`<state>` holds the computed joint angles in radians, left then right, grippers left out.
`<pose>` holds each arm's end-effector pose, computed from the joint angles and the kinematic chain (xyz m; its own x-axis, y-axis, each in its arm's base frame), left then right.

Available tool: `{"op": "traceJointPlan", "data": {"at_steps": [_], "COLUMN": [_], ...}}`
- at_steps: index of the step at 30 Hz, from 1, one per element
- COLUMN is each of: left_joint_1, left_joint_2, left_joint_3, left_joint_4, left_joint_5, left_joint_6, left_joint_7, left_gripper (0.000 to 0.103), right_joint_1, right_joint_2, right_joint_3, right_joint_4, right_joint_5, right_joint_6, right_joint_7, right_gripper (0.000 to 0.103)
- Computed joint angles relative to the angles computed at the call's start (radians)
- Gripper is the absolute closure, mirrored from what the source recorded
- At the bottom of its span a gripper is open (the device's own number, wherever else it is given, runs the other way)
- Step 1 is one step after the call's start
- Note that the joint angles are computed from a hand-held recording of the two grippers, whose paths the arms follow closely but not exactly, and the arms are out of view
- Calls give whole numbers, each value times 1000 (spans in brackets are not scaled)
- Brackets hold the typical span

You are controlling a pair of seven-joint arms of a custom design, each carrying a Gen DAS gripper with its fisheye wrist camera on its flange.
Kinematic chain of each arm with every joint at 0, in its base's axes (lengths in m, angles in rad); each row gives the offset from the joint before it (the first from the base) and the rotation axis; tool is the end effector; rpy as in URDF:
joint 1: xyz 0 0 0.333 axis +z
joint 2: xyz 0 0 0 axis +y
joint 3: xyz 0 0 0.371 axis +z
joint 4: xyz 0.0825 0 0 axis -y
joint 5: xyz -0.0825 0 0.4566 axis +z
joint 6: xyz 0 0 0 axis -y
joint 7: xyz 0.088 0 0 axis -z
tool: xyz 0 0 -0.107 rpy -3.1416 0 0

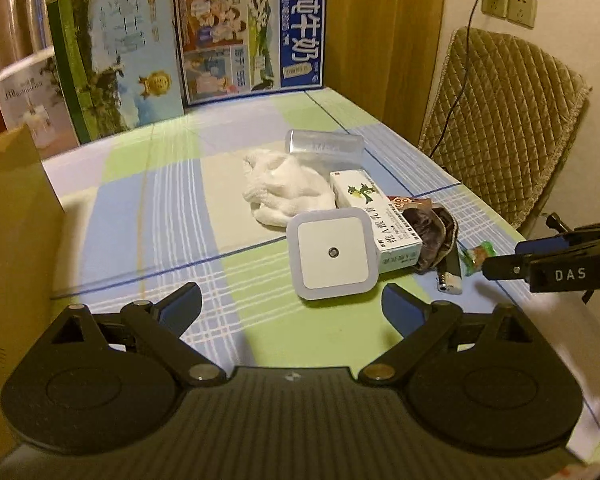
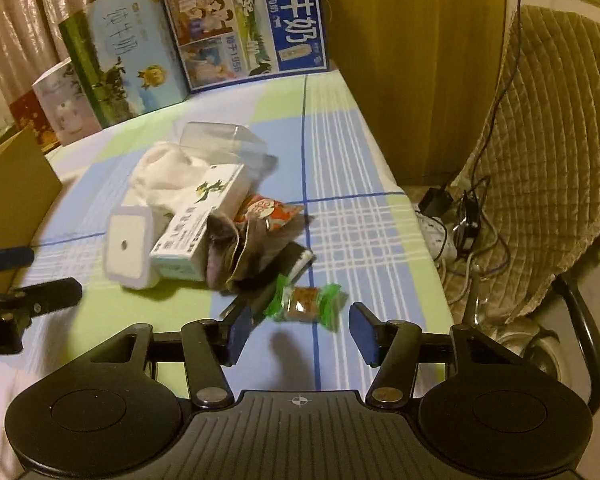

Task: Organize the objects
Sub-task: 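Grasp the green-wrapped candy with the right tool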

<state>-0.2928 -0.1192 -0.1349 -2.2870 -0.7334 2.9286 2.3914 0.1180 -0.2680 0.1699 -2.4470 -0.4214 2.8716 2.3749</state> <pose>0.5539 -0.2080 0.4924 -0.5626 -0.8267 0.0095 -0.5680 0.3781 -0.7310 0.5075 0.1781 0.4861 -0.0869 -0.9871 -0.1346 -0.7434 0.1542 -0.6508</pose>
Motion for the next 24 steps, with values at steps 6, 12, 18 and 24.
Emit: {"op": "traceJointPlan", "data": {"at_steps": [6, 12, 18, 24], "left_joint_1": [9, 23, 32, 36], "left_joint_2": [43, 66, 93, 121], "left_joint_3": [-15, -32, -57, -83], "left_joint_4": [30, 54, 75, 90], "left_joint_5": [2, -21, -26, -33], "left_joint_6": [12, -4, -1, 22], "left_joint_7": [0, 21, 46, 76], "left_gripper": [8, 8, 8, 8], "right_joint_1": [-17, 20, 30, 43], "right_joint_2": [56, 69, 69, 62], "right_joint_3": [20, -17, -24, -36], "right_joint_4": [56, 66, 71, 64], "right_joint_5": [-94, -89, -100, -54], "right_joint_6": [-59, -83, -86, -75], "right_joint_7": [82, 101, 107, 95], "right_gripper": [56, 70, 79, 79]}}
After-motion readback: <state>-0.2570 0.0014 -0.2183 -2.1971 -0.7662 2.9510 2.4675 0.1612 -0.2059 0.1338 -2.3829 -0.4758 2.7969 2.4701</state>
